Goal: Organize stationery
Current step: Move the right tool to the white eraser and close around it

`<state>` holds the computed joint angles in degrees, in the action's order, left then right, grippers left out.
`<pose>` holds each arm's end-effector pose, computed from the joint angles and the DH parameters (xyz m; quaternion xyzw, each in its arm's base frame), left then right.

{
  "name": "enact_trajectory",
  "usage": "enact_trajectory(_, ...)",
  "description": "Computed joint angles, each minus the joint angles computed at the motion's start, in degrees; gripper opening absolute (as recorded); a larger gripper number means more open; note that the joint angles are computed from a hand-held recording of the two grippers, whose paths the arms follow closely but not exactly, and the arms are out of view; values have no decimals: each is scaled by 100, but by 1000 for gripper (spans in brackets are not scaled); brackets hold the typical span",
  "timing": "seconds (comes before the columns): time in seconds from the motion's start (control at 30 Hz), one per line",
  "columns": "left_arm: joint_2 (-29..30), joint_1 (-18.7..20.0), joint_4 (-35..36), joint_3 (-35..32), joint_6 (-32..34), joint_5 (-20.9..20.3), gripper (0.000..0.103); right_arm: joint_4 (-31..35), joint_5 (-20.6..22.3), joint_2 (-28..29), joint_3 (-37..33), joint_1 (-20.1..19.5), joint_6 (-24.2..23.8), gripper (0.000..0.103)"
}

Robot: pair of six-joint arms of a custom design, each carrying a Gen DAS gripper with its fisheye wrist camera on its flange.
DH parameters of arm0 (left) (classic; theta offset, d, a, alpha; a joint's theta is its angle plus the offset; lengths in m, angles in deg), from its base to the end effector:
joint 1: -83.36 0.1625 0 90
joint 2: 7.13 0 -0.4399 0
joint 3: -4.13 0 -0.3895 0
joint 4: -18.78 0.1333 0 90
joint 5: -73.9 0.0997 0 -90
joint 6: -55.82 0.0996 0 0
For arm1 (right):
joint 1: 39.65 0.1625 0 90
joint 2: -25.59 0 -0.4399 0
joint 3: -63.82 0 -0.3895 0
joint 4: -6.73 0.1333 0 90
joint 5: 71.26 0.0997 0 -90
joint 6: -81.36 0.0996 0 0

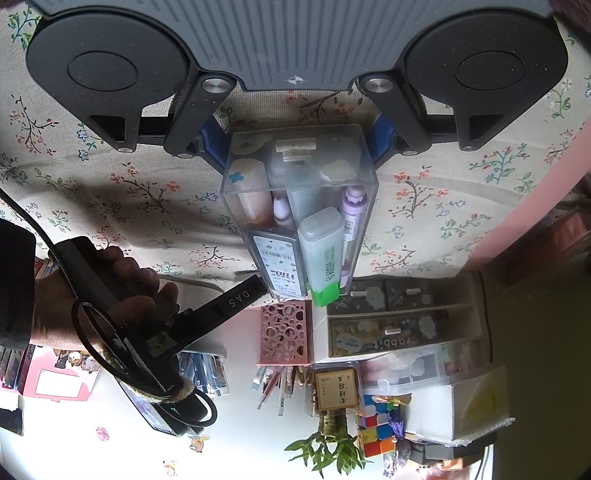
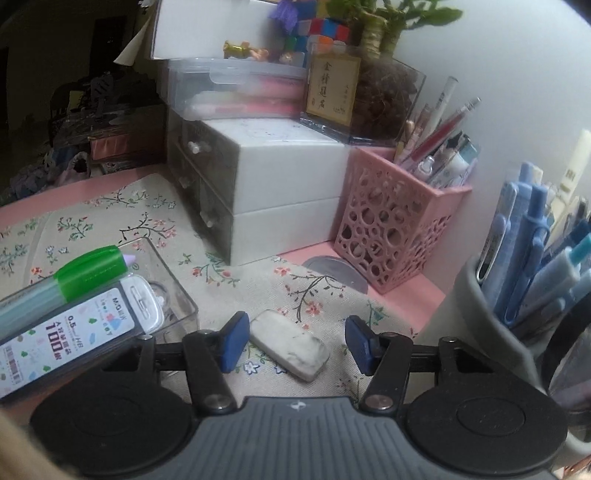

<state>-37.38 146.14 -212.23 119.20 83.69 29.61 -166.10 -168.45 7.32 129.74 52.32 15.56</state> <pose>-0.0598 -0.5635 0.0403 0.2137 0.8054 -0.4320 0.3451 0.1489 -0.8139 -0.0108 0.5147 -0.8004 0.2244 0.2102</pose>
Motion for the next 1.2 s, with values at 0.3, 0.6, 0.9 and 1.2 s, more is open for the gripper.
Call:
enact_trajectory(0.3,-2,0,-1,2,-11,-5,73,-460,-353,-279,645,3,432,24)
enact_trajectory(0.6,-6,3,-6,11,-24,-10,73,-1976,-974,-689,1972,67,1131,24)
enact_trajectory(0.9,-4,2,-9,10,-21,-8,73,-2543,-864,-1162,2971,-25,2294,24)
enact_trajectory(1.2,-3,2,-10,10,-20,-7,73,-2934,-920,-1194,3225,-23,3131,24)
